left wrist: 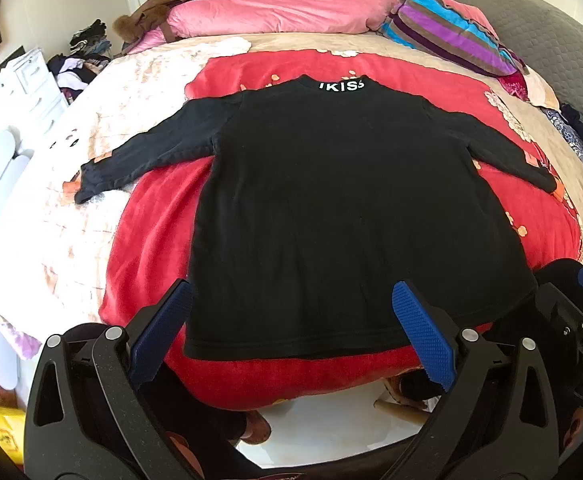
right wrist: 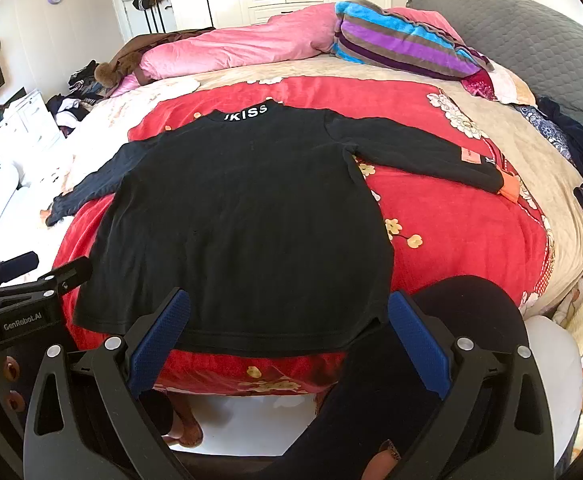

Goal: Fold small clothes

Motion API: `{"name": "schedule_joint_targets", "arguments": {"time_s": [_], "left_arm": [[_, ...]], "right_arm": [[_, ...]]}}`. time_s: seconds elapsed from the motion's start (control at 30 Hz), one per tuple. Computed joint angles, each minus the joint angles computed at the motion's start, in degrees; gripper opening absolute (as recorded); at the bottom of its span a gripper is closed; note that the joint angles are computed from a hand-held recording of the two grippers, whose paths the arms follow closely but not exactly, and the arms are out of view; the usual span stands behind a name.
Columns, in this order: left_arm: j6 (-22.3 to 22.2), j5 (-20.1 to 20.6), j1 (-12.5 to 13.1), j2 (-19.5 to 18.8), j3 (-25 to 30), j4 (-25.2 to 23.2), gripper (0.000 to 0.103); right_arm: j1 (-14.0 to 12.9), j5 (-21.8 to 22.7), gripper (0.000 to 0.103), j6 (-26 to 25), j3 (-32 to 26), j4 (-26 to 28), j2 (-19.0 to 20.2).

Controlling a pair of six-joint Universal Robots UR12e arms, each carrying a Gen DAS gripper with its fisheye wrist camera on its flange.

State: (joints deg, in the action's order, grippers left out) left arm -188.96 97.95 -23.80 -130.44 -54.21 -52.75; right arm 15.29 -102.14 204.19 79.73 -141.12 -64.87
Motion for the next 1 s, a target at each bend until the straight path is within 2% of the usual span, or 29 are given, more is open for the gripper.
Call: {"name": "schedule_joint_targets", "arguments": {"time_s": [0.4,0.67,0.83,1.0], "left_arm": [[0.45,-0.47,-0.07,-0.84,1.23,-0.94,0.094],[1.44,-0.81,-0.32,-3.78,5.74,-3.64,0.094],[1.76,-0.67,-0.41,-7.63,12.39,-6.96,0.094],[1.54,-0.68,-0.50,-13.36,22.80,-10.27,0.094]], "right_arm": [[-0.05,-0.26,0.099,-0.16,-0.33,0.42,0.22],[-1.04,-0.41,0.099,-1.06,-2.90,1.77,1.96],[-2.26,-0.42,0.099,-0.13,-6.13,1.88,3.87],[-3.40,-0.99,0.099,0.73,-10.67,2.86,6.81]]}}
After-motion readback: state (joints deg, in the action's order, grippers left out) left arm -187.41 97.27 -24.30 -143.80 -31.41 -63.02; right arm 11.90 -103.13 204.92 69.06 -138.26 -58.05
